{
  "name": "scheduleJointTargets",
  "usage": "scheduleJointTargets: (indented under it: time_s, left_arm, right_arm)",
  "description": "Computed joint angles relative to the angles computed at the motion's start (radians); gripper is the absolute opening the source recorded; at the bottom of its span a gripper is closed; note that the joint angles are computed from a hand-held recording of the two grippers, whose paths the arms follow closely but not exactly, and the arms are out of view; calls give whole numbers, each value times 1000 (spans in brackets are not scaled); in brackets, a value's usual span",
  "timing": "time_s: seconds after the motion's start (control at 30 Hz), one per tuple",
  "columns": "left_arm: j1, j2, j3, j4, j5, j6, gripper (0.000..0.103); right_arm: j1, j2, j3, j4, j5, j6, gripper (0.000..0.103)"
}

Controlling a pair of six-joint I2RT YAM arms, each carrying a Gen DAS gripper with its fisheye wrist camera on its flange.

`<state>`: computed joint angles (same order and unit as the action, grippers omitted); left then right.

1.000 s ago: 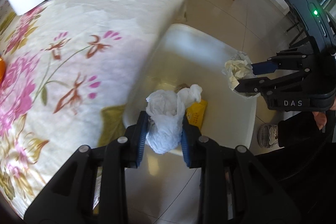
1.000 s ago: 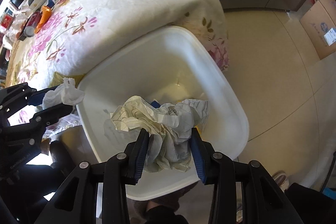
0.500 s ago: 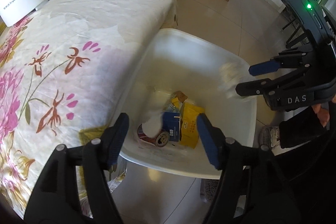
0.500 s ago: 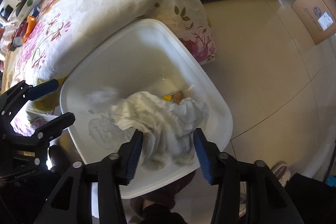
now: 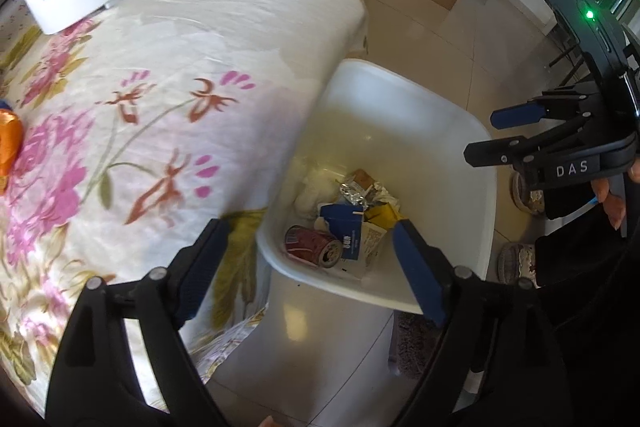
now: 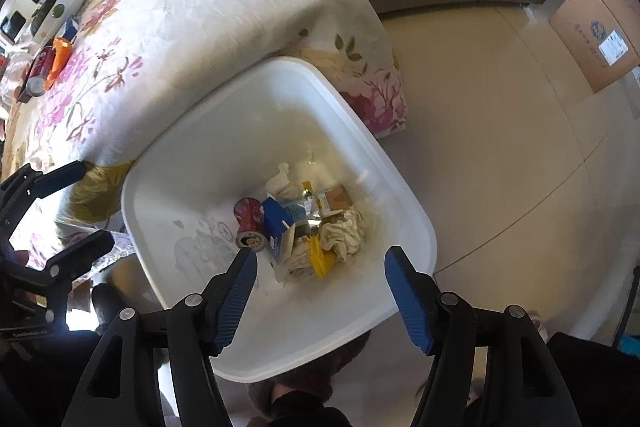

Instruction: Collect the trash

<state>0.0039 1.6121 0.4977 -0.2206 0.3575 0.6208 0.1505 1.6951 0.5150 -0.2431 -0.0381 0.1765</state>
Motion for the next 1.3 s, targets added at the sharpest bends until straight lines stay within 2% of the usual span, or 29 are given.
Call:
scheduleJointTargets:
  time_s: [0.4, 0.8, 1.13, 1.3]
  left_arm:
    - [226, -14, 75, -137, 29, 132, 91]
    - [472, 29, 185, -223, 42, 253, 94]
    - [667, 144, 348, -291, 74, 300, 94]
    - [744, 206, 442, -309, 101, 270, 94]
  right_arm:
    - [180, -30, 121, -99, 28, 95, 70]
    - [353, 62, 292, -137, 55, 198, 71]
    - [467, 160, 465, -169, 71, 280, 72]
    - [524, 214, 560, -162, 124, 311, 72]
